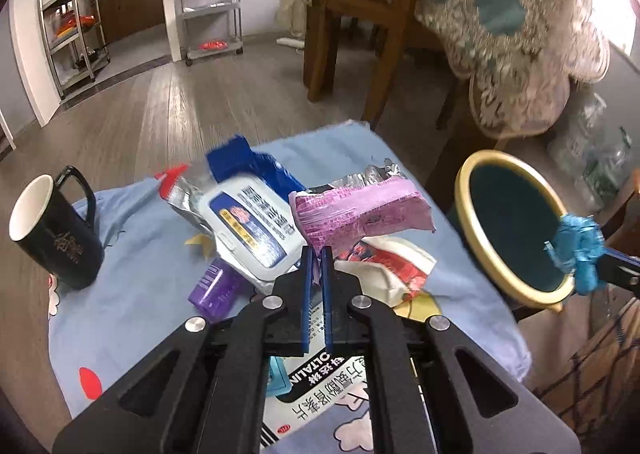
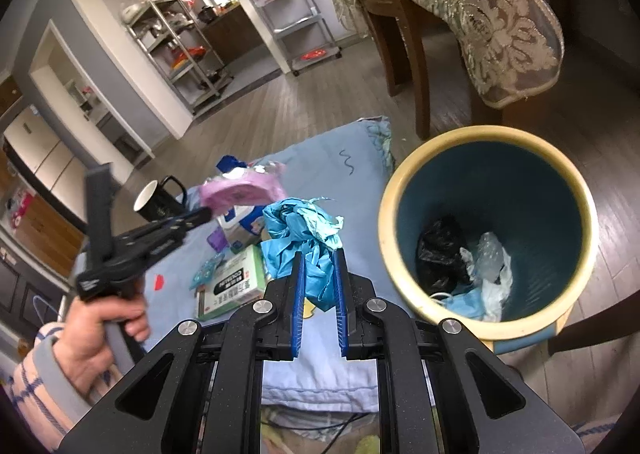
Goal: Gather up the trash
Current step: 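Grasp the pink wrapper with the left tool while the right tool holds the glove, then carry the pink wrapper and blue glove over the teal bin and open both tools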
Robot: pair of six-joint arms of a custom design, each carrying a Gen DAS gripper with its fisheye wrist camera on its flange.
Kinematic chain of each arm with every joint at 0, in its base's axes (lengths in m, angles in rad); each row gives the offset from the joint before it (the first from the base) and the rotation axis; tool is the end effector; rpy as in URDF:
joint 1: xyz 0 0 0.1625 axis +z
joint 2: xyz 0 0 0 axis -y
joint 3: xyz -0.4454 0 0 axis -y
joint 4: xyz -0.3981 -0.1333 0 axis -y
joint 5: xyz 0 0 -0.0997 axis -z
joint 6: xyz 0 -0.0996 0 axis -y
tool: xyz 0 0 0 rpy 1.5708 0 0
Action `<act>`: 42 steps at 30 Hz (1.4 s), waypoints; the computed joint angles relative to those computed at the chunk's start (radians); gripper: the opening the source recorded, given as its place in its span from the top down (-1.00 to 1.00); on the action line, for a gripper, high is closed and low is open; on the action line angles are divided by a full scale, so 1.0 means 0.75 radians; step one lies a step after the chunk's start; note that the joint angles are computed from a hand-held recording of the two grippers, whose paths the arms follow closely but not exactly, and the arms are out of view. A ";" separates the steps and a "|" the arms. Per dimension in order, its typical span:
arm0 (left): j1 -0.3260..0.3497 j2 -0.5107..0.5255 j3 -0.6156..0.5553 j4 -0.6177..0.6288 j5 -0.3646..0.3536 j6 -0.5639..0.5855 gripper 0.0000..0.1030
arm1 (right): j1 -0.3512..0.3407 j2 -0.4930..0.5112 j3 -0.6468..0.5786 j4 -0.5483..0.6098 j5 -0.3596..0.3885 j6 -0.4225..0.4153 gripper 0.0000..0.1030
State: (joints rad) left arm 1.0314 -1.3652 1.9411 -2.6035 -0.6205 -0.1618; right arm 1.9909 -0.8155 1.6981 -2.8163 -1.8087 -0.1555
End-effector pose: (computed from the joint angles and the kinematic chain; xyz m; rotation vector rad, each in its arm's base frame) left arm -0.0934 -0.5733 0.3737 0.1576 2.2547 -0.8865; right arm 0.3800 -0.5813 0.1242 0.7623 -2.7992 0.5732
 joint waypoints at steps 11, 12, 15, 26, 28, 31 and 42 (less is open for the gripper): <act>-0.073 -0.022 0.012 -0.058 -0.022 -0.015 0.93 | -0.035 -0.042 0.023 -0.097 -0.064 0.027 0.71; -0.077 -0.013 0.007 -0.061 -0.028 -0.009 0.93 | -0.041 -0.048 0.031 -0.116 -0.073 0.033 0.71; -0.097 0.029 -0.010 -0.069 -0.056 0.011 0.93 | -0.052 -0.064 0.048 -0.152 -0.085 0.046 0.71; -0.140 0.235 -0.107 -0.062 -0.151 0.061 0.93 | -0.084 -0.118 0.108 -0.255 -0.099 0.082 0.71; -0.143 0.277 -0.127 -0.051 -0.153 0.063 0.93 | -0.086 -0.127 0.118 -0.264 -0.101 0.092 0.71; -0.142 0.333 -0.150 -0.047 -0.162 0.074 0.92 | -0.092 -0.135 0.124 -0.269 -0.105 0.101 0.71; -0.114 0.388 -0.173 -0.052 -0.235 0.045 0.17 | -0.117 -0.139 0.127 -0.274 -0.117 0.155 0.71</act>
